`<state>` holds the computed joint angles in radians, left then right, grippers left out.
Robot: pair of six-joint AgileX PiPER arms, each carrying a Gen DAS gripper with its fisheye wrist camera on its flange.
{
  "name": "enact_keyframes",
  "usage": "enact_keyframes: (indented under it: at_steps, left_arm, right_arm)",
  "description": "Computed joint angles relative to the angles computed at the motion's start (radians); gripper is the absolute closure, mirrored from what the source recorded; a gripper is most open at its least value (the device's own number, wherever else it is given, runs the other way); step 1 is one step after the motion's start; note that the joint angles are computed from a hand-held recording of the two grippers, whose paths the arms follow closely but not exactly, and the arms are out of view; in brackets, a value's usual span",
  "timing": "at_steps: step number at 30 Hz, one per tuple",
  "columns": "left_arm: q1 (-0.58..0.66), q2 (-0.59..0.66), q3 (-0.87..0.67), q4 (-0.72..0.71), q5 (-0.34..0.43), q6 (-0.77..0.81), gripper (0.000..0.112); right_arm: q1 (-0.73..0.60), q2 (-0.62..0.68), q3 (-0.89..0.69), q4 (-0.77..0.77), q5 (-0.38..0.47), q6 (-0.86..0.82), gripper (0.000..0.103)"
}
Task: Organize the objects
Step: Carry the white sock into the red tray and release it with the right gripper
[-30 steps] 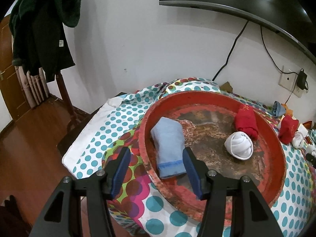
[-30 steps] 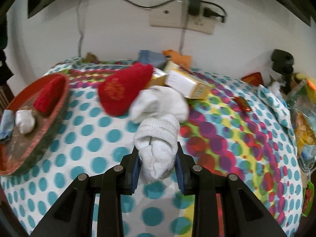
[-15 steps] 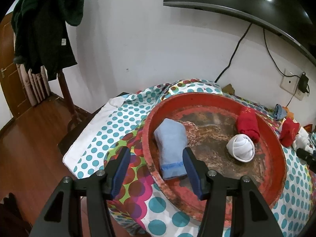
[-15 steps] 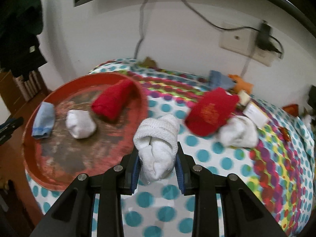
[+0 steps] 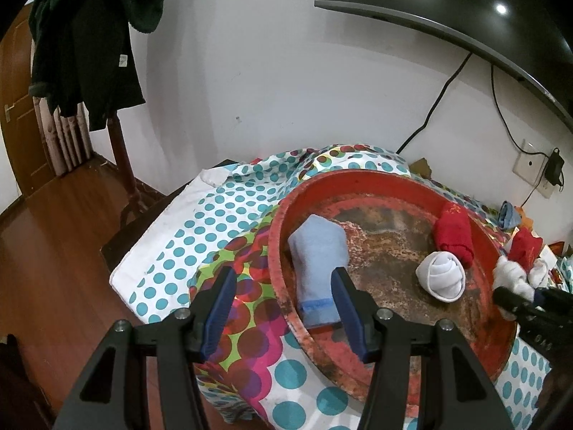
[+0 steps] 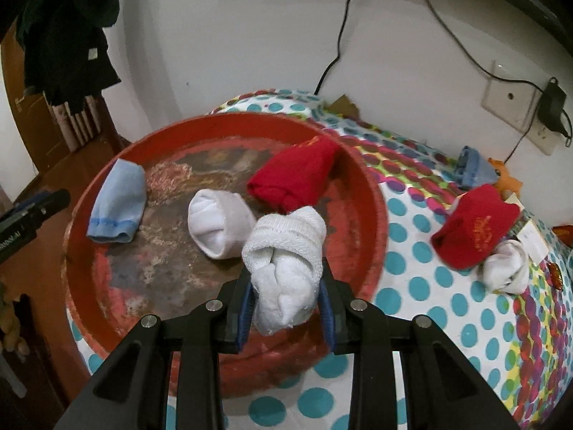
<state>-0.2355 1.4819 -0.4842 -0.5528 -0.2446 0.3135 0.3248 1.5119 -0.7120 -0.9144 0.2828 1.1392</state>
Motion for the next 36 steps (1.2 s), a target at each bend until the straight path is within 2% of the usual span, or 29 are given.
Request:
enact_keyframes:
  at_steps: [9, 15, 17, 19, 26, 27, 30, 32, 36]
  left_arm:
    - [0.006, 0.009, -0.007, 0.018, 0.014, -0.021, 0.056]
    - [0.003, 0.013, -0.007, 0.022, 0.008, -0.022, 0.056]
    - [0.004, 0.019, -0.012, 0.021, 0.014, -0.021, 0.056]
    - [0.006, 0.019, -0.013, 0.035, 0.018, -0.034, 0.056]
    - [0.006, 0.020, -0.015, 0.038, 0.019, -0.035, 0.056]
    - [0.007, 0.021, -0.016, 0.048, 0.022, -0.044, 0.056]
    - [0.009, 0.022, -0.019, 0.067, 0.027, -0.064, 0.056]
    - [0.010, 0.026, -0.022, 0.060, 0.030, -0.056, 0.056]
    - [0.001, 0.029, -0.026, 0.013, 0.032, -0.004, 0.056]
  right_arm:
    - [-0.008, 0.097, -0.061, 0.094, -0.024, -0.072, 0.074]
    - [-0.026, 0.133, -0.093, 0.287, -0.065, -0.252, 0.073]
    - [-0.012, 0.140, -0.101, 0.253, -0.054, -0.223, 0.073]
    - [-0.011, 0.150, -0.110, 0.291, -0.051, -0.256, 0.072]
    - [-0.012, 0.157, -0.111, 0.276, -0.045, -0.247, 0.068]
    - [-0.012, 0.153, -0.103, 0.253, -0.054, -0.225, 0.064]
    - [-0.007, 0.132, -0.080, 0.128, -0.063, -0.099, 0.038]
    - [0.000, 0.113, -0.069, 0.036, -0.052, -0.008, 0.037]
    - [-0.012, 0.083, -0.059, 0.056, -0.042, -0.036, 0.037]
